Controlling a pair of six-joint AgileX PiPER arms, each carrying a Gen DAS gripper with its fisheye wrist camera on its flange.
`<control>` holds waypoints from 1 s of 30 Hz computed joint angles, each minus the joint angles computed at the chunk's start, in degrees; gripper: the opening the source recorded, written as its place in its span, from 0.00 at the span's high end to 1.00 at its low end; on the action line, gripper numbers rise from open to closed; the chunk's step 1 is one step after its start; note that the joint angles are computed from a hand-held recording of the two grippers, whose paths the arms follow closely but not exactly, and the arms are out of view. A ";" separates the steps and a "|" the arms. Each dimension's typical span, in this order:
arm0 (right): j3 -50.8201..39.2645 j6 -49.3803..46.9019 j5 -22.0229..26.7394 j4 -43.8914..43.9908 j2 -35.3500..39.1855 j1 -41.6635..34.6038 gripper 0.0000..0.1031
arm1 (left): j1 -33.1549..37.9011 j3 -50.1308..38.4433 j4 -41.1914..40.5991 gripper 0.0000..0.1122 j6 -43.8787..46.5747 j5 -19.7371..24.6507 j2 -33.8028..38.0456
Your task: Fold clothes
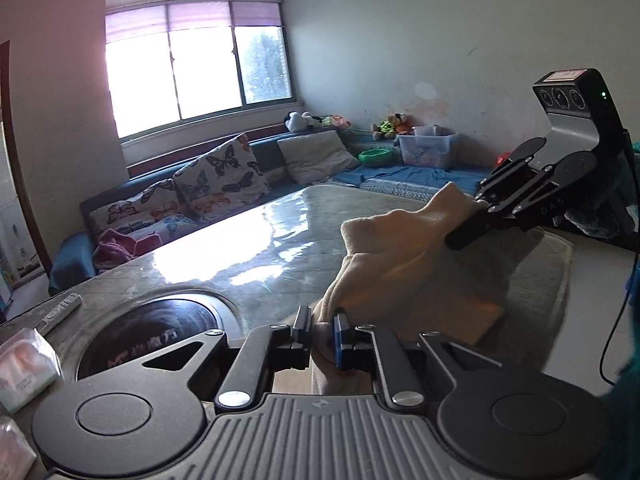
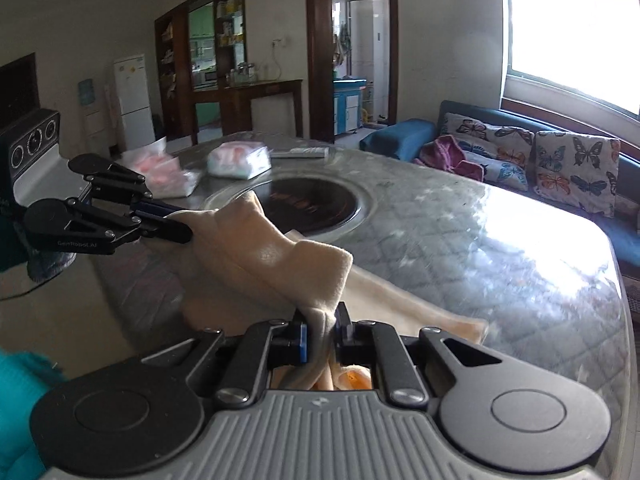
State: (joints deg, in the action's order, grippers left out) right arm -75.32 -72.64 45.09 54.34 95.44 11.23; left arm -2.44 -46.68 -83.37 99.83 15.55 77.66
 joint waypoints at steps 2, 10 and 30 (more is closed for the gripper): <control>-5.92 3.53 0.26 -2.46 4.28 0.60 0.90 | 0.41 -4.40 0.29 0.89 -0.80 -0.13 5.08; -31.16 21.60 1.54 -15.75 25.07 4.58 0.90 | 1.87 -18.86 15.31 0.89 -19.60 -1.65 22.96; -8.58 8.85 -15.58 8.01 18.43 -1.67 0.45 | 2.22 -12.18 15.34 0.64 -29.81 -7.79 18.51</control>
State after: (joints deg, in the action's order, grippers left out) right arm -83.90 -63.80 29.51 62.35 113.86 9.57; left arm -0.22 -58.86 -68.02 70.02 7.76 96.16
